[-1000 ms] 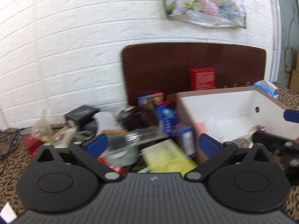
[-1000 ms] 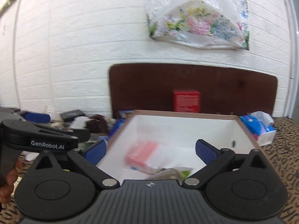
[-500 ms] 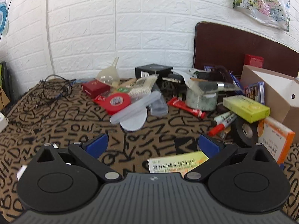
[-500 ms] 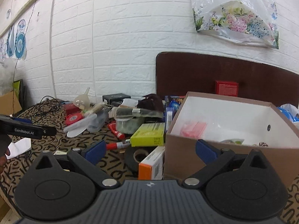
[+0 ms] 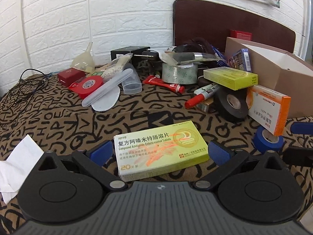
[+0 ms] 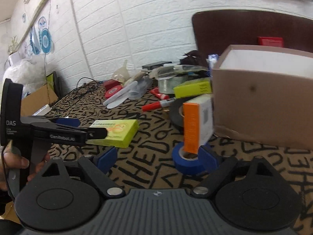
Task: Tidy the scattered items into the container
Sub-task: 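Move the right tool to the black tape roll while the left tool returns to the table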
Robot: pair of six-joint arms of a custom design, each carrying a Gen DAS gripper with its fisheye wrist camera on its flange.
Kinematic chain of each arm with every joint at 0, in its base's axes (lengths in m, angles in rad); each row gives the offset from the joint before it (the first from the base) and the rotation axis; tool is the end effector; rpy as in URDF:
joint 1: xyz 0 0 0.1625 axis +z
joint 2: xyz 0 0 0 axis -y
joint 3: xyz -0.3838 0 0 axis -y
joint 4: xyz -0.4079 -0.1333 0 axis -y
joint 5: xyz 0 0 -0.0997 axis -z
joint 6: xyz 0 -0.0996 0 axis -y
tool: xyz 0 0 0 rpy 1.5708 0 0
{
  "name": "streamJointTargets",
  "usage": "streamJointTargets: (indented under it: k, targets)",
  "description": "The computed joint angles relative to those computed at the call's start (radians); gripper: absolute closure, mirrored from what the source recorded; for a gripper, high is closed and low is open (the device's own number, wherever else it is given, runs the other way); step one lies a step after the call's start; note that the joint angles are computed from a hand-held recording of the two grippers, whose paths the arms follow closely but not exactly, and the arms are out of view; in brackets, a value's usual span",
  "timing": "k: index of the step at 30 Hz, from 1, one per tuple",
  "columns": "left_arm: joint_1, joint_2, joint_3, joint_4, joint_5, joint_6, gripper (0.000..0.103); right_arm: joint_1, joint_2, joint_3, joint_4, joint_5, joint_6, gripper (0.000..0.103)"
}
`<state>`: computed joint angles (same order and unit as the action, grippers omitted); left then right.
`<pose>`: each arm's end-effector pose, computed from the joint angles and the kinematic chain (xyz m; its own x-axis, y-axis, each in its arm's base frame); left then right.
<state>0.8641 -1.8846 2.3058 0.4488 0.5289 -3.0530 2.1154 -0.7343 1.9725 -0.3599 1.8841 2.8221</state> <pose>0.0304 -0.3021 0.2581 -0.6984 -0.0439 -0.7144 0.5603 0.5875 -0.5839 0.2959 -0.2905 -0.1025 -0.7441 -0.5149 0.4257 -0.6662 0.5231 -0.5316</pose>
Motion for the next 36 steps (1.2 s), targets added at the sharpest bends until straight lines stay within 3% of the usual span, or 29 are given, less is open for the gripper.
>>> streamJointTargets:
  k: [9,13,16,21,23,27,29,33,36]
  targets:
    - [0.022,-0.04,0.011,0.018,-0.037,-0.027,0.0,0.044,0.164,-0.254,0.099,0.038,-0.149,0.013]
    - [0.091,-0.067,-0.021,0.017,0.026,-0.005,0.0,0.051,0.216,-0.326,0.112,0.11,-0.169,0.012]
    - [0.113,-0.08,-0.027,0.002,0.03,0.014,0.0,0.039,0.199,-0.304,0.093,0.037,-0.119,0.013]
    - [0.155,-0.094,-0.041,0.0,0.071,0.028,0.0,0.097,0.276,-0.385,0.063,0.275,-0.225,0.007]
    - [0.17,-0.102,-0.046,-0.005,0.083,0.041,0.0,0.11,0.283,-0.394,0.064,0.298,-0.233,0.008]
    - [0.2,-0.119,-0.057,-0.008,0.107,0.052,0.0,0.166,0.271,-0.331,-0.09,0.299,-0.41,0.004]
    - [0.214,-0.127,-0.062,-0.012,0.114,0.059,0.0,0.178,0.289,-0.347,-0.085,0.312,-0.448,0.002]
    - [0.231,-0.142,-0.065,-0.006,0.125,0.067,0.0,0.165,0.378,-0.471,0.031,0.419,-0.398,0.003]
    - [0.25,-0.139,-0.071,-0.005,0.136,0.072,0.0,0.123,0.387,-0.503,0.092,0.403,-0.299,0.003]
